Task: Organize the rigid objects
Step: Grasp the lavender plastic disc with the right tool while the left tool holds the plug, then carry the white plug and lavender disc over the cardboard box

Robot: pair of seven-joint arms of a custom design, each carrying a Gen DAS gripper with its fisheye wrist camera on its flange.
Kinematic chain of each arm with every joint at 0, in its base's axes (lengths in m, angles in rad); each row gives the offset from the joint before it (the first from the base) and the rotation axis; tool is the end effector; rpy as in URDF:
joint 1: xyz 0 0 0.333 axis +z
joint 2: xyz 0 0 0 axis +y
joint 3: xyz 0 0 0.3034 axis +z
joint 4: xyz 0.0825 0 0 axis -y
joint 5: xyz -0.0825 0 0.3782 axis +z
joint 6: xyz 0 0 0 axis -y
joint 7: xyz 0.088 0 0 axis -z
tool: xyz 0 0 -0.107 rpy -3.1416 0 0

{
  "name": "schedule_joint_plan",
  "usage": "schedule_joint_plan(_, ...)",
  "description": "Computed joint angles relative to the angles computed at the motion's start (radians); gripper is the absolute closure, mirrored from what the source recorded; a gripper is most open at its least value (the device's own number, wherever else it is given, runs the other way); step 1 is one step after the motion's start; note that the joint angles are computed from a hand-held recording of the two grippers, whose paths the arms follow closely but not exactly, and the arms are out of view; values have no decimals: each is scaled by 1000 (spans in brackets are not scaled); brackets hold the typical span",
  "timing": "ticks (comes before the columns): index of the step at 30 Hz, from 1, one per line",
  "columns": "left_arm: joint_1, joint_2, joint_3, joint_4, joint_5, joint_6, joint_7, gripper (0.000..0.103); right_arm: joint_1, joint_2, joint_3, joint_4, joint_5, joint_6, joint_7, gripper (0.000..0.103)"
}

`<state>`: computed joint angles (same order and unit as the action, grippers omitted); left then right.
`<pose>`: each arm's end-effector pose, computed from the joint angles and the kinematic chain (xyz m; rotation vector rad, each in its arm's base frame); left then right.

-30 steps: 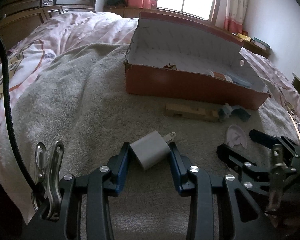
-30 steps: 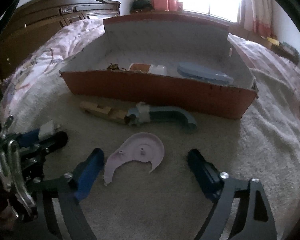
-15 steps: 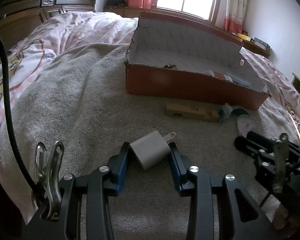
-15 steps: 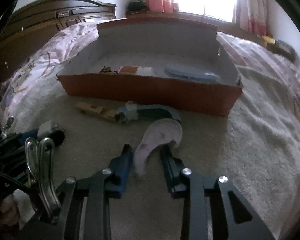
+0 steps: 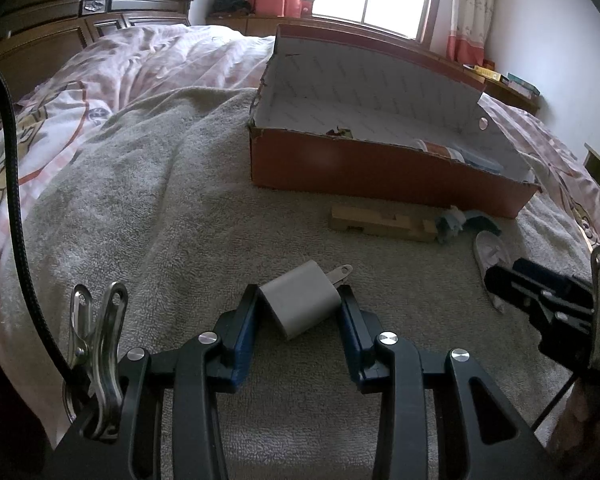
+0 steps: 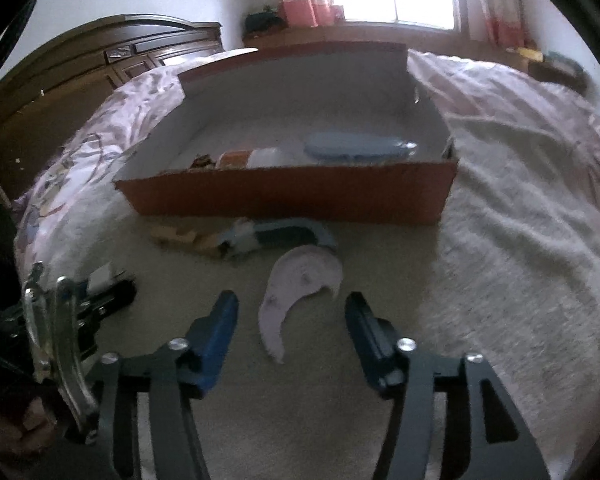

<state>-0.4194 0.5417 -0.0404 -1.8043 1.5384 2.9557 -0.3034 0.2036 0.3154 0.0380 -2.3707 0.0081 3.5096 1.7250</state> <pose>0.5482 -0.3434 0.2629 -1.7760 1.8327 -0.9008 0.5356 0.1305 0.2844 -1.7492 1.6283 -0.5673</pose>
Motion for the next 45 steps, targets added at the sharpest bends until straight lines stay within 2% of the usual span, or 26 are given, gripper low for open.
schedule_joint_plan(7, -1, -1, -1, 0, 1, -5, 1, 65, 95, 47, -79, 78, 101, -50, -82, 40)
schedule_joint_plan(10, -2, -2, 0, -1, 5, -6, -1, 65, 183, 62, -146, 90, 168, -46, -144, 36)
schedule_joint_plan(11, -2, -3, -1, 0, 7, -6, -4, 65, 236, 65, -187, 91, 210, -48, -177, 41)
schedule_joint_plan(12, -2, -3, -1, 0, 12, -4, -8, 65, 288, 69, -228, 91, 255, -47, -211, 51)
schedule_joint_plan(13, 0, -4, -2, -1, 14, -2, -9, 65, 318, 71, -250, 92, 291, -46, -234, 58)
schedule_joint_plan(14, 1, -6, -3, -2, 17, 0, -12, 65, 313, 67, -243, 89, 310, -43, -247, 60)
schedule_joint_plan(19, 9, -18, -12, -7, 39, 7, -28, 65, 128, 38, -83, 54, 217, -17, -175, 60)
schedule_joint_plan(21, 13, -25, -17, -9, 50, 10, -38, 65, 28, 25, -5, 32, 130, -3, -113, 60)
schedule_joint_plan(24, 20, -36, -26, -10, 68, 11, -50, 65, -66, 10, 60, 5, 15, 10, -29, 60)
schedule_joint_plan(29, 35, -49, -42, -8, 74, 6, -47, 65, -135, -5, 92, -15, -114, 27, 79, 60)
schedule_joint_plan(33, 47, -49, -46, 5, 48, 24, -18, 65, -164, -14, 97, -18, -193, 39, 148, 60)
schedule_joint_plan(39, 30, -42, -23, 46, -17, 33, 80, 65, -209, -31, 103, -15, -306, 59, 255, 60)
schedule_joint_plan(45, 10, -7, 7, 125, -118, 54, 217, 65, -217, -39, 88, 8, -374, 69, 307, 60)
